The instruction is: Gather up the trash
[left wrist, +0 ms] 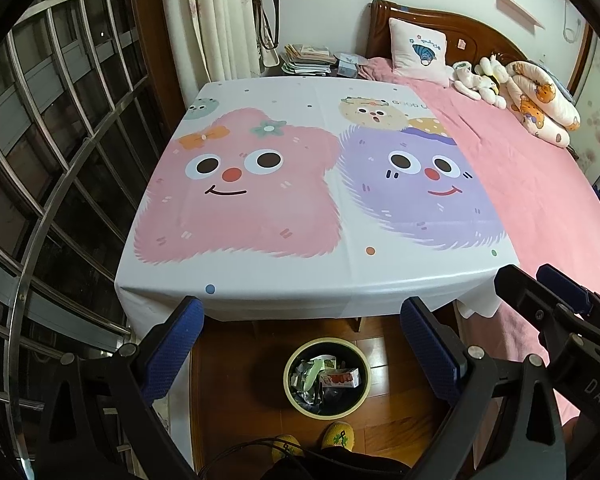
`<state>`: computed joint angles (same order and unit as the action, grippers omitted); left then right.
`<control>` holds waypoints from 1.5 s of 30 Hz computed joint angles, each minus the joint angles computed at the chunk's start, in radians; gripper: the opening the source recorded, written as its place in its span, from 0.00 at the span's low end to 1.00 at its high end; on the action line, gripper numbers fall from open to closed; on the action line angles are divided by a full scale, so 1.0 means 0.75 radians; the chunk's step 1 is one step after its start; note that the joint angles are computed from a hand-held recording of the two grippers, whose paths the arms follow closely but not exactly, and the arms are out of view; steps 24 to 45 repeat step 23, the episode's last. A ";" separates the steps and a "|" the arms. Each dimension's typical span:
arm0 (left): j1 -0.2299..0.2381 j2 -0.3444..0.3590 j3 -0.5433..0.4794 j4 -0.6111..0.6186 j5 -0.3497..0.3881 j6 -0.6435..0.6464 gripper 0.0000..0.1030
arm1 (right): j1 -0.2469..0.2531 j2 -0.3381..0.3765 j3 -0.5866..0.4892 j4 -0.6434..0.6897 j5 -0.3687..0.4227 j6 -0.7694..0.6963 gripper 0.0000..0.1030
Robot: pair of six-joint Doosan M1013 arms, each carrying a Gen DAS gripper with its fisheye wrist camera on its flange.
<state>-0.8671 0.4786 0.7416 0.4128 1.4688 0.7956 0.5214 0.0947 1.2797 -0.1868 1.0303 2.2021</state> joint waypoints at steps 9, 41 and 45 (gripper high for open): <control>0.006 0.012 -0.017 -0.009 0.015 0.000 0.95 | -0.011 0.014 -0.010 0.025 0.002 -0.023 0.75; 0.011 0.020 -0.028 -0.013 0.026 0.004 0.95 | -0.019 0.024 -0.022 0.041 0.006 -0.039 0.75; 0.011 0.020 -0.028 -0.013 0.026 0.004 0.95 | -0.019 0.024 -0.022 0.041 0.006 -0.039 0.75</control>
